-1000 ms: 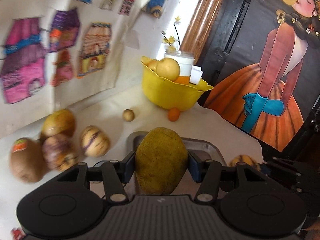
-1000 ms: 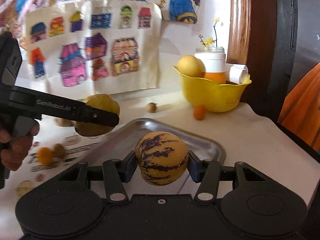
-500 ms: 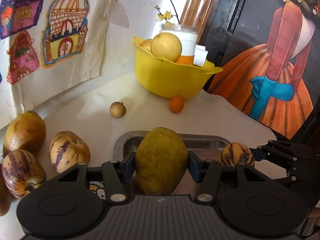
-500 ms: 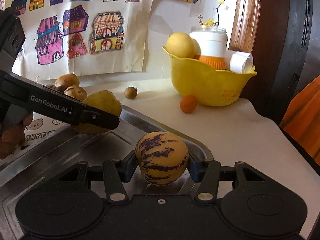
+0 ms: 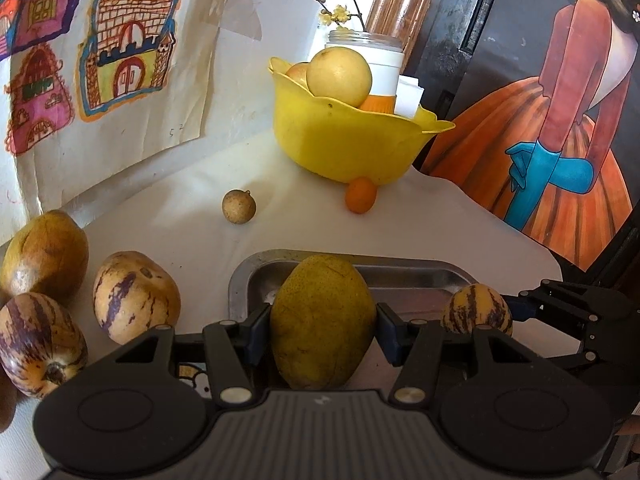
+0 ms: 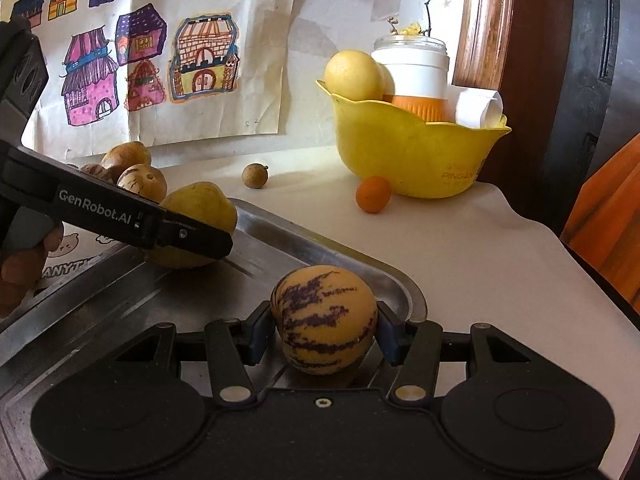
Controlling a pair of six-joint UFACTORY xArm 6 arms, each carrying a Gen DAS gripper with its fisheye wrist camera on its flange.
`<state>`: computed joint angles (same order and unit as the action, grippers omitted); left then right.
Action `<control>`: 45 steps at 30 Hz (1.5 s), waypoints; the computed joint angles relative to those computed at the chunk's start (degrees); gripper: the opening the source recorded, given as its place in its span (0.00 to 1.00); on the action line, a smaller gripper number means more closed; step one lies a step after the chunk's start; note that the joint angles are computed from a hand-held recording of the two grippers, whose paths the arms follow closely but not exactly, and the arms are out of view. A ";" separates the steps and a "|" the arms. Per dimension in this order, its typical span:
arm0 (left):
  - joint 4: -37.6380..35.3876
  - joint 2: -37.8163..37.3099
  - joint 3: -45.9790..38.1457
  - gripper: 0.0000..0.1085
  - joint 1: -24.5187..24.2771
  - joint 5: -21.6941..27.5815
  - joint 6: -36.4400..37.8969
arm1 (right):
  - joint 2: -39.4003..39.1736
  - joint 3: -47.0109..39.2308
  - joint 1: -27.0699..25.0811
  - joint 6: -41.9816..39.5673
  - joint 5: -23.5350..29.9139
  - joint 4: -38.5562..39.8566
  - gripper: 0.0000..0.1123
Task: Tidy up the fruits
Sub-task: 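Carry the pear with the left gripper while the right gripper carries the melon over the tray, then lower and open the left gripper on the tray while the right gripper releases the melon there, then lift both open grippers away from the tray toward the remaining fruit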
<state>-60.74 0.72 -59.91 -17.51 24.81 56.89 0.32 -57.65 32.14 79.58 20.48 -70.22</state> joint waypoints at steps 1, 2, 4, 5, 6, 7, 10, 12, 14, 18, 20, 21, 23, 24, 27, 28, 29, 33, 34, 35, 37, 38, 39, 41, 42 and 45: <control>0.24 -0.10 0.08 0.55 0.01 0.04 -0.23 | -0.09 0.04 0.10 0.44 0.22 -0.28 0.49; 0.41 -0.26 0.19 0.55 0.03 0.04 -0.53 | -0.22 0.12 0.19 0.92 0.39 -0.57 0.49; -0.74 -0.89 0.60 0.58 -0.06 -0.36 0.25 | -0.70 0.41 0.33 2.08 0.70 -1.35 0.50; -1.26 -1.35 0.80 0.62 0.01 -0.27 0.85 | -1.08 0.63 0.51 2.88 1.02 -1.94 0.51; -1.91 -1.88 1.07 0.67 0.03 -0.36 1.49 | -1.52 0.87 0.72 3.33 1.33 -2.19 0.52; -2.64 -2.52 1.41 0.68 0.03 -0.56 2.17 | -2.01 1.12 1.03 3.85 1.80 -2.48 0.54; -4.83 -4.85 2.63 0.75 0.20 -1.00 3.87 | -3.93 2.10 2.18 6.74 3.37 -4.29 0.59; -5.85 -6.98 3.84 0.81 0.49 -1.00 4.15 | -5.59 2.96 3.31 8.85 4.29 -5.41 0.65; -7.03 -9.48 5.45 0.88 0.63 -1.43 4.97 | -7.26 3.74 4.87 10.33 5.94 -6.45 0.74; -9.07 -15.61 10.00 0.94 0.75 -3.20 7.01 | -10.75 5.23 8.44 10.01 9.36 -5.65 0.81; -8.91 -19.06 12.64 0.94 1.22 -3.38 7.12 | -12.54 5.91 10.52 10.10 11.26 -5.15 0.87; -9.05 -20.89 14.11 0.94 1.49 -3.42 7.24 | -13.40 6.23 11.51 10.15 12.04 -4.92 0.88; -9.14 -24.22 16.72 0.94 2.26 -2.92 7.31 | -14.87 6.66 13.60 9.96 13.72 -4.38 0.91; -8.82 -25.91 18.08 0.94 2.61 -2.75 6.81 | -15.47 6.74 14.90 9.73 14.88 -3.82 0.91; -7.97 -31.14 22.15 0.94 4.38 -1.48 5.43 | -16.80 6.89 18.57 9.58 17.99 -2.44 0.91; -7.74 -32.86 23.49 0.94 4.92 -1.22 5.08 | -17.12 6.86 19.73 9.55 19.14 -1.93 0.91; -7.39 -34.43 24.68 0.94 5.61 -0.78 4.85 | -17.39 6.81 21.00 9.61 20.43 -1.41 0.91; -4.58 -40.85 29.57 0.94 7.99 0.20 4.19 | -18.37 7.04 25.40 9.11 24.20 0.21 0.91; -3.80 -42.59 30.77 0.94 8.63 0.57 3.74 | -18.59 7.15 26.30 8.79 24.98 0.60 0.91; -3.08 -44.14 31.80 0.94 9.29 1.13 3.34 | -18.75 7.16 27.28 8.38 26.01 1.19 0.91; -0.67 -47.09 33.67 0.94 10.65 2.65 1.86 | -19.01 7.16 29.31 8.07 28.06 2.32 0.91; 0.31 -48.41 34.52 0.94 11.25 3.27 1.26 | -19.19 7.27 30.09 8.12 28.74 2.76 0.91; 1.39 -50.01 35.60 0.94 11.87 3.95 0.69 | -19.32 7.35 30.97 8.36 29.56 3.19 0.91; 2.65 -53.45 37.75 0.94 13.45 5.68 0.30 | -19.55 7.56 32.78 9.46 31.04 3.96 0.91; 3.26 -55.17 38.85 0.94 14.31 6.68 0.23 | -19.66 7.73 33.56 9.97 31.48 4.37 0.91; 5.60 -59.59 41.58 0.95 16.99 10.28 -0.10 | -19.46 7.84 35.78 10.91 32.95 5.62 0.91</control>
<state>-55.14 -58.87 -18.34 -0.52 35.09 56.79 -19.14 -49.82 67.91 90.49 53.43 -64.60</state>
